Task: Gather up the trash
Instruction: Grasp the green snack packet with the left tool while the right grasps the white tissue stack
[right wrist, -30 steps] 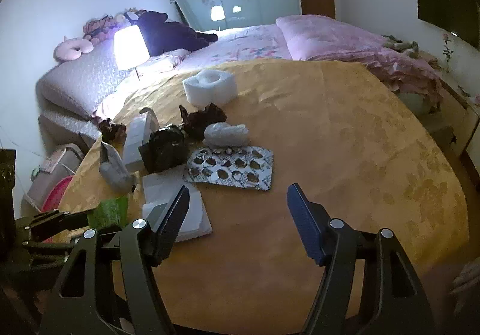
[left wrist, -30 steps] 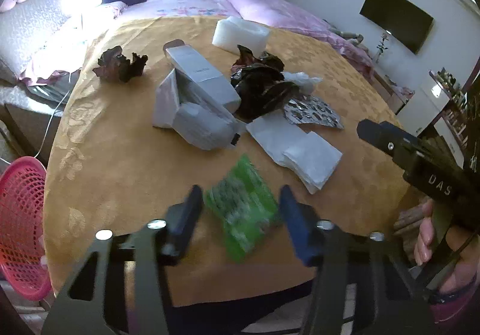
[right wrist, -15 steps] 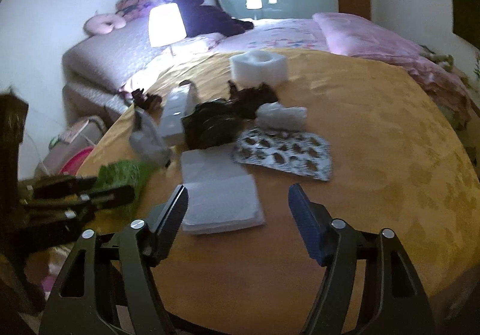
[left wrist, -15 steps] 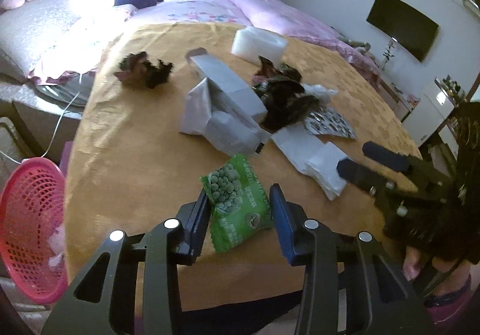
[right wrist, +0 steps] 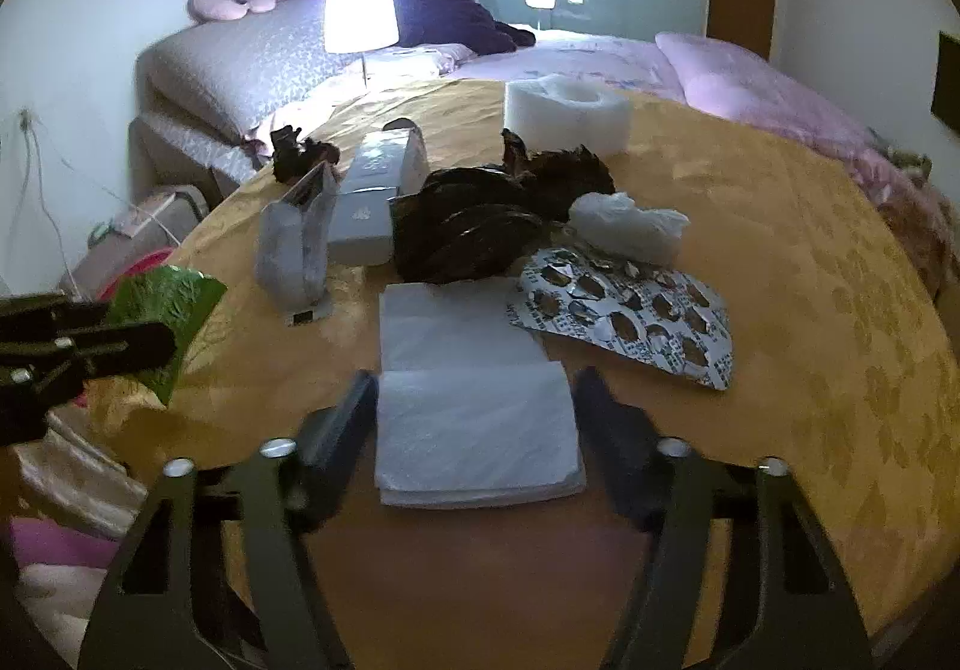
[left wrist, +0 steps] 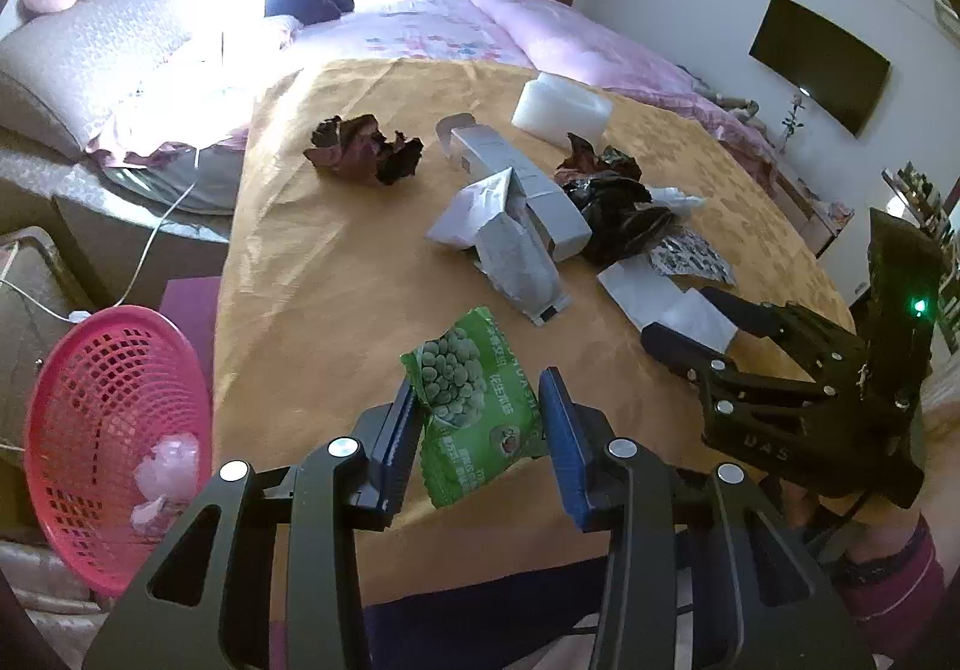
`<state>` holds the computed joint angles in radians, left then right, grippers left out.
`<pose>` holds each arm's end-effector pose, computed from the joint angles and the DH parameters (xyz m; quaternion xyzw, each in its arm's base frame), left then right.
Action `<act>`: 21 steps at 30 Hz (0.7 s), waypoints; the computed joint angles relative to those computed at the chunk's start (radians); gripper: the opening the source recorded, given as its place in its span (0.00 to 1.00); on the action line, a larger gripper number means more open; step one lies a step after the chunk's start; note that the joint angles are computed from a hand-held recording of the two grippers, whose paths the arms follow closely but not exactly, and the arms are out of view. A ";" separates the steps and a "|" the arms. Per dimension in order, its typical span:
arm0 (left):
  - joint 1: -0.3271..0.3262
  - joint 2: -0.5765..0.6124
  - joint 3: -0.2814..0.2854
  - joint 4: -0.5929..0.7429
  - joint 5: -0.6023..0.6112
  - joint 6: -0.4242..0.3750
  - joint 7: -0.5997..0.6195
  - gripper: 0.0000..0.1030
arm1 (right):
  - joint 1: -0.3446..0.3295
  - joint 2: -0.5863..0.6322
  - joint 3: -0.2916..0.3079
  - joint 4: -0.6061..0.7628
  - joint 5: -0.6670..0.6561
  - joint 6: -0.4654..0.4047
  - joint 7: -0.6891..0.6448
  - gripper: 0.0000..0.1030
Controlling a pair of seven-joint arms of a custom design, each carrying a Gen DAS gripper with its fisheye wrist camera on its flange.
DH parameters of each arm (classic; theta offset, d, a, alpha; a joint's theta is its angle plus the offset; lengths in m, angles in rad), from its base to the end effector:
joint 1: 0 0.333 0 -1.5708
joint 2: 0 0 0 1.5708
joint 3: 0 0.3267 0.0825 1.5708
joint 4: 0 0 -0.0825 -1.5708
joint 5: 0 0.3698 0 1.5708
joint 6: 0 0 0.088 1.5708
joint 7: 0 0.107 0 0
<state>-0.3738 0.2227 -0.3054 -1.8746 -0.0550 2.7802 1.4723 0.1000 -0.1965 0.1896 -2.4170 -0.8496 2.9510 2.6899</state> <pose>0.5154 -0.3929 0.4973 -0.4773 0.8094 -0.3309 0.0866 0.4502 0.1894 0.4690 -0.6379 0.6619 -0.2580 0.2971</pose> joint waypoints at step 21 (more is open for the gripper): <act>0.023 -0.074 0.047 -0.071 0.087 0.057 -0.115 0.37 | -0.055 -0.072 0.086 -0.046 0.224 0.117 -0.150 0.31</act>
<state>-0.3504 0.1485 -0.2584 -1.9456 0.0323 2.8369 1.3570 0.0453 -0.2683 0.2753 -2.4629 -0.6255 3.0679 2.5400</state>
